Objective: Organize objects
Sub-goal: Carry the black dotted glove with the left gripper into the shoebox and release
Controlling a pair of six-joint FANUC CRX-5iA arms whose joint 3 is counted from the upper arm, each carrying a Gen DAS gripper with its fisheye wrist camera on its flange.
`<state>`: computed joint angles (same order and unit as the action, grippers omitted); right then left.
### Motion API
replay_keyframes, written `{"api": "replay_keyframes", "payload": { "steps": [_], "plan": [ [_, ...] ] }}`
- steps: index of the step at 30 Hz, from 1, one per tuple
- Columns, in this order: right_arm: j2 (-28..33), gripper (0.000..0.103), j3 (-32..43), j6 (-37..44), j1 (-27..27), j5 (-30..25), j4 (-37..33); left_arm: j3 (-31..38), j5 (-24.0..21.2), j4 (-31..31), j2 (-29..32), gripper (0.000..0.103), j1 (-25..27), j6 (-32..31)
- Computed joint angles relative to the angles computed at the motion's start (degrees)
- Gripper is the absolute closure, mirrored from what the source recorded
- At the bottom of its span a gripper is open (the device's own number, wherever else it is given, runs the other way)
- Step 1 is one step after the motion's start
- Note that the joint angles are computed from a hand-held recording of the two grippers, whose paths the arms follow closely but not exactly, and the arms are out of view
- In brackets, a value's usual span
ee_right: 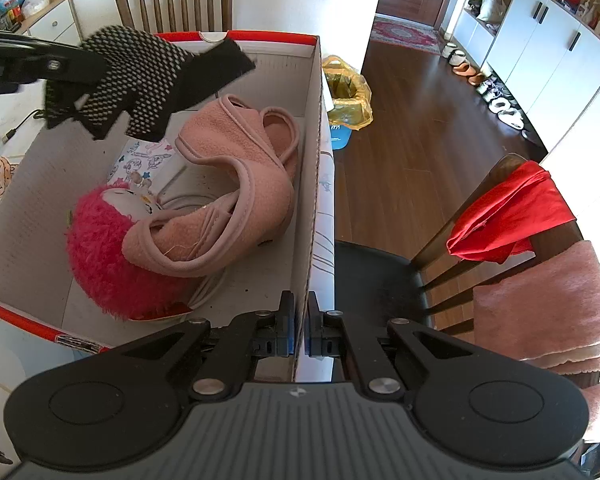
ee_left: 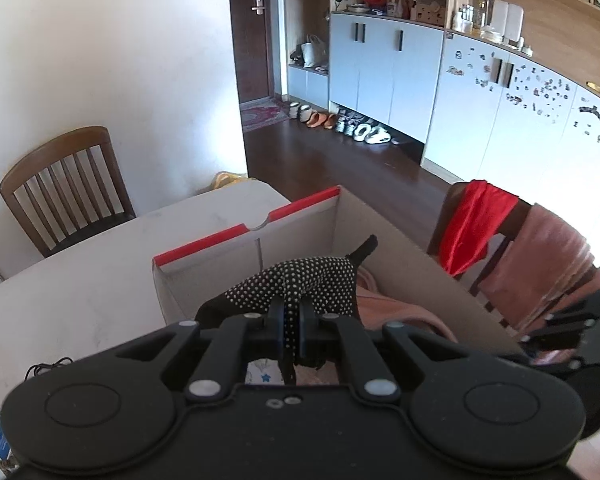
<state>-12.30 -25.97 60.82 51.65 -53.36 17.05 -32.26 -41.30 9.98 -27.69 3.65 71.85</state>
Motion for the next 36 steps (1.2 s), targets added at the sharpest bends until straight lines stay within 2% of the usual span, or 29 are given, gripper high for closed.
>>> {"api": "replay_keyframes", "payload": {
  "steps": [4, 8, 14, 20, 22, 24, 30, 36],
  "plan": [
    [0.2, 0.098, 0.1, 0.1, 0.0, 0.0, 0.0, 1.8, -0.5, -4.3, 3.0, 0.099, -1.9, 2.7],
    [0.3, 0.098, 0.3, 0.4, -0.1, -0.1, -0.2, 4.4, -3.7, -9.3, 6.5, 0.099, -4.2, 5.5],
    [0.4, 0.098, 0.4, 0.4, -0.1, -0.1, -0.5, 8.4, -10.3, -11.8, 11.6, 0.099, -6.0, 4.2],
    [0.4, 0.098, 0.5, 0.8, -0.5, -0.1, -1.2, 11.0, -14.5, -12.7, 14.5, 0.095, -6.8, 3.6],
    [0.4, 0.098, 0.6, 0.9, -0.5, -0.2, -1.3, 11.6, -15.7, -12.4, 15.0, 0.084, -6.6, 3.2],
    [0.4, 0.098, 0.7, 0.9, -0.5, -0.3, -1.4, 11.4, -15.7, -11.6, 14.8, 0.082, -6.4, 2.9],
    [0.4, 0.098, 0.8, 1.0, -0.6, -0.5, -1.4, 10.0, -14.3, -10.0, 12.5, 0.055, -5.6, 1.5],
    [0.3, 0.098, 0.7, 0.9, -0.5, -0.5, -1.2, 7.8, -12.9, -6.7, 8.9, 0.047, -3.8, 0.7]
  ]
}}
